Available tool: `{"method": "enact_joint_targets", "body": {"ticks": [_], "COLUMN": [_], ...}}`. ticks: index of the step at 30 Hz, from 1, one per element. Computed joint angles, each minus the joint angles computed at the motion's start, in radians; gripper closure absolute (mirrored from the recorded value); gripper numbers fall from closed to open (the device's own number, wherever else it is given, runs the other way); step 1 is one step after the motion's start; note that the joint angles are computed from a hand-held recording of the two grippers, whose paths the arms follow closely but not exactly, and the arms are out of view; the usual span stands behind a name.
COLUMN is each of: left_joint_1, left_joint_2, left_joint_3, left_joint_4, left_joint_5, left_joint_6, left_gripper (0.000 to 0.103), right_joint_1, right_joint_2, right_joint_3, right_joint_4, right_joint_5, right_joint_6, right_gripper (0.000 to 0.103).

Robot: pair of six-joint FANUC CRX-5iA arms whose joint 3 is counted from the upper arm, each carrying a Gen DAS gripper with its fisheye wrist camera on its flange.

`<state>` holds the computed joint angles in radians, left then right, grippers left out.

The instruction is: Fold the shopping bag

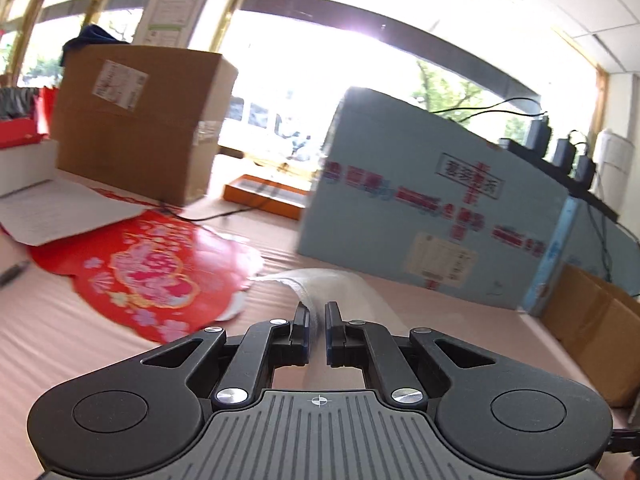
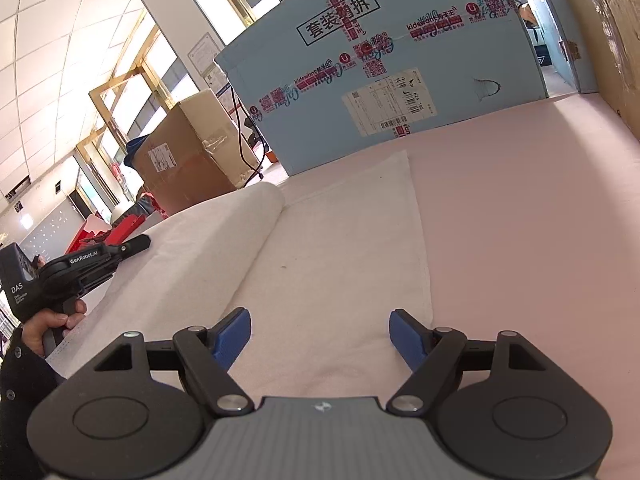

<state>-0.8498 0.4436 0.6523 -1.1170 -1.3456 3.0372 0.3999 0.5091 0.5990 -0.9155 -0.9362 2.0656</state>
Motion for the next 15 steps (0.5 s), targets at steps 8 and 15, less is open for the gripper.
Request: {"method": "enact_joint_targets", "body": {"ticks": [8,15], "left_joint_1": [0.019,-0.045], "left_joint_2": [0.12,0.235], "left_joint_3": [0.164,0.319], "left_joint_4": [0.002,-0.215], "left_joint_5": [-0.384,-0.602], "left_joint_6": [-0.307,-0.463], "left_gripper": [0.095,0.026], "right_joint_1": [-0.004,0.051], "right_joint_2": [-0.02,-0.002], "right_joint_3": [-0.019,0.018], "right_joint_4": [0.011,0.209], "right_joint_5": [0.048,0.112], "right_joint_6": [-0.041,-0.125], "right_gripper": [0.025,0.021]}}
